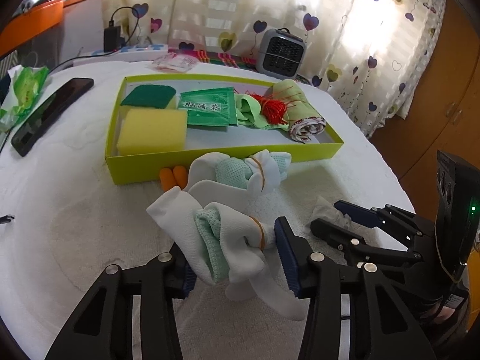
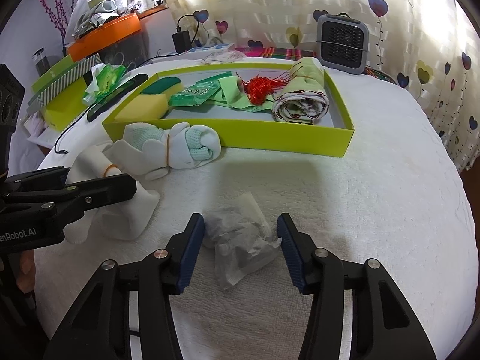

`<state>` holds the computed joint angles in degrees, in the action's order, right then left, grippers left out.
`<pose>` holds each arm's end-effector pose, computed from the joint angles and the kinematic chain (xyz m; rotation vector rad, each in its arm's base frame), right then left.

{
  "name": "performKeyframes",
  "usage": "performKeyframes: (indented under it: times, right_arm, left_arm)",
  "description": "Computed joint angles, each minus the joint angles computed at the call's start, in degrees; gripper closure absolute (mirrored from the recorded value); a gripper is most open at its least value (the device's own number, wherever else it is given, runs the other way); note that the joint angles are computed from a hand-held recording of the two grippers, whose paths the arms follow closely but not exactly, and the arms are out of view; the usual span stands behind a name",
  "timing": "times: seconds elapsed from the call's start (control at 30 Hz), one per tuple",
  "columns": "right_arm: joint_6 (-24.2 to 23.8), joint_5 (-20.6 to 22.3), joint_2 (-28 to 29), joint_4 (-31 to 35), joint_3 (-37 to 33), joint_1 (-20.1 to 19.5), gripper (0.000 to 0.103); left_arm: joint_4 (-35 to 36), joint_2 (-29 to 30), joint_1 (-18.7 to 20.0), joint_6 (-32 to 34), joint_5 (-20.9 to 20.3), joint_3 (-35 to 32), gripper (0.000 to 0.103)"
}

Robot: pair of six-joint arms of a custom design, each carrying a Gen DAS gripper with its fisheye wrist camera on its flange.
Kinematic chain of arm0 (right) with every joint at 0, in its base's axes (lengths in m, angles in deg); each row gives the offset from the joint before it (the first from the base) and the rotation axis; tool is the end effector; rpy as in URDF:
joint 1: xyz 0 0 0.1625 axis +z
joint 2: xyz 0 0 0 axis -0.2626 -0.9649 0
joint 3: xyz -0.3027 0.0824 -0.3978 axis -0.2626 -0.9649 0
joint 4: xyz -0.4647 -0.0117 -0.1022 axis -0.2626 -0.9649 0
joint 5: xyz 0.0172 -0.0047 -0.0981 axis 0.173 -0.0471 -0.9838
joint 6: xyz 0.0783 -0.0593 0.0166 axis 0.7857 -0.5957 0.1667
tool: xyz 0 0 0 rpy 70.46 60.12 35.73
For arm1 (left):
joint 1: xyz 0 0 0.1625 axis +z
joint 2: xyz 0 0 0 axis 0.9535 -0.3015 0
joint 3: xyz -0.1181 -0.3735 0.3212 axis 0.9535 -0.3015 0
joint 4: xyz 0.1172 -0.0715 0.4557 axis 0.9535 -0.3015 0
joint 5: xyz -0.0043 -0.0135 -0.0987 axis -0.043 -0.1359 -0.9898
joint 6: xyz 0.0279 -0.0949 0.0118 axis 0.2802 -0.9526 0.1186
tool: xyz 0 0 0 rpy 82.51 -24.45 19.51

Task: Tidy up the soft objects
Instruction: 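Grasp the white sock bundle with the left gripper while the right gripper grasps the crumpled white tissue, then lift the white sock bundle with the left gripper while the right gripper lifts the tissue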

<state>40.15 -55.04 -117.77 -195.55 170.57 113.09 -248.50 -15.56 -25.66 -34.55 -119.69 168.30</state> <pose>0.1493 -0.5076 0.2149 0.4074 -2.3304 0.7948 -0.2735 -0.5512 0.0945 0.8197 2.6365 -0.5765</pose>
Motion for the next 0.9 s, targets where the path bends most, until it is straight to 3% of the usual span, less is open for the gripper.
performKeyframes:
  times: [0.4, 0.9]
  right_arm:
    - [-0.41, 0.09, -0.07, -0.83, 0.17, -0.02, 0.074]
    - [-1.26, 0.04, 0.04, -1.24, 0.2, 0.1, 0.075]
  left_arm:
    - [-0.14, -2.71, 0.63, -1.05, 1.25, 1.84, 0.063]
    - [-0.27, -3.13, 0.95, -1.38, 1.61, 2.08, 0.063]
